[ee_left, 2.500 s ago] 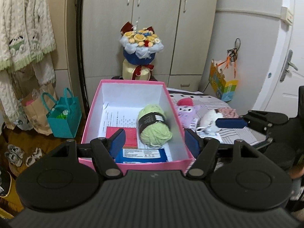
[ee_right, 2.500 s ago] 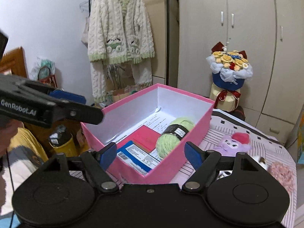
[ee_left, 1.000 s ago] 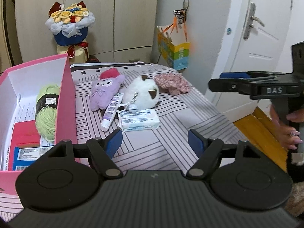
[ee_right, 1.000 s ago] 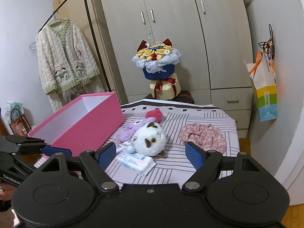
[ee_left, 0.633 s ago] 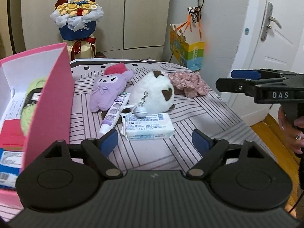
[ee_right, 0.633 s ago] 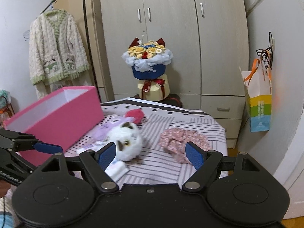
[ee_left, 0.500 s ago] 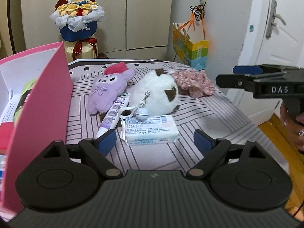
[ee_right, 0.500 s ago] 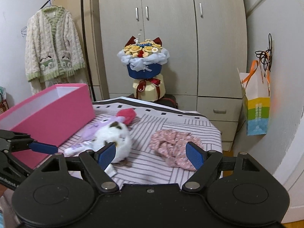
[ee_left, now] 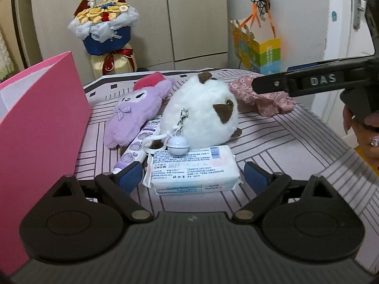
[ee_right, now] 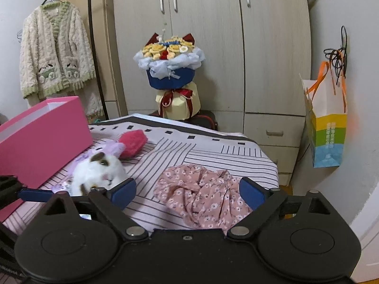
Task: Organize soft objects
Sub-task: 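Grasp the white soap bar with the left gripper while the right gripper grasps the pink floral cloth, then carry the soap bar with the left gripper while the right gripper carries the floral cloth over the box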
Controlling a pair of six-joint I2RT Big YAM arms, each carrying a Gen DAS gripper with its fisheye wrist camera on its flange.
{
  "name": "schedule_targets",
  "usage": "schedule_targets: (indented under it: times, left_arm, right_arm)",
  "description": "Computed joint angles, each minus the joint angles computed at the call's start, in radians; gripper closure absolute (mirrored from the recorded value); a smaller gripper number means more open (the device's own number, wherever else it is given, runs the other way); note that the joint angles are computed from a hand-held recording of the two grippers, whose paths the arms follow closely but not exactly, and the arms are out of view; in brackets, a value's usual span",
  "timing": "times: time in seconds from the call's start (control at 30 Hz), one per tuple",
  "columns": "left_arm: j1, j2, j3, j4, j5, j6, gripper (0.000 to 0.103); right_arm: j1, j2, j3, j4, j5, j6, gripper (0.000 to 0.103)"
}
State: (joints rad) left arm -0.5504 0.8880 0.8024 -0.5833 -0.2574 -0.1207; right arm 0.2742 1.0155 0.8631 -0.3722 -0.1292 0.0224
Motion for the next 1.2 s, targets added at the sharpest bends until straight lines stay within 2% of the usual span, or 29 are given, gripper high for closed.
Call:
schedule_targets:
  times: [0.23, 0.43, 0.53, 0.6, 0.63, 0.7, 0.8, 1.0, 1.2]
  left_arm:
    - [-0.038, 0.037, 0.007, 0.015, -0.087, -0.008, 0.006]
    - [-0.014, 0.057, 0.024, -0.021, -0.032, -0.077, 0.006]
    - [0.000, 0.053, 0.020, -0.016, -0.015, -0.113, 0.010]
    - [0.003, 0.049, 0.020, -0.021, -0.007, -0.114, 0.014]
    - [0.004, 0.047, 0.019, -0.020, -0.007, -0.116, 0.020]
    - [0.006, 0.041, 0.019, -0.024, -0.004, -0.120, 0.023]
    - [0.006, 0.032, 0.013, -0.022, -0.004, -0.120, 0.025]
    - [0.001, -0.005, -0.007, -0.034, -0.003, -0.138, 0.025]
    - [-0.009, -0.054, -0.030, -0.052, 0.014, -0.158, 0.026]
  right_arm:
    - [-0.019, 0.088, 0.049, -0.036, -0.009, 0.052, 0.004]
    - [-0.039, 0.109, 0.050, -0.061, -0.051, 0.098, 0.004]
    - [-0.046, 0.108, 0.043, -0.052, -0.071, 0.106, 0.005]
    - [-0.046, 0.111, 0.044, -0.055, -0.075, 0.100, 0.020]
    - [-0.043, 0.110, 0.044, -0.063, -0.071, 0.093, 0.026]
    - [-0.034, 0.102, 0.039, -0.070, -0.054, 0.067, 0.054]
    - [-0.011, 0.072, 0.019, -0.073, -0.014, 0.032, 0.074]
    - [0.041, -0.026, -0.041, -0.086, 0.045, 0.026, 0.077]
    - [0.094, -0.112, -0.082, -0.123, 0.098, 0.080, 0.077]
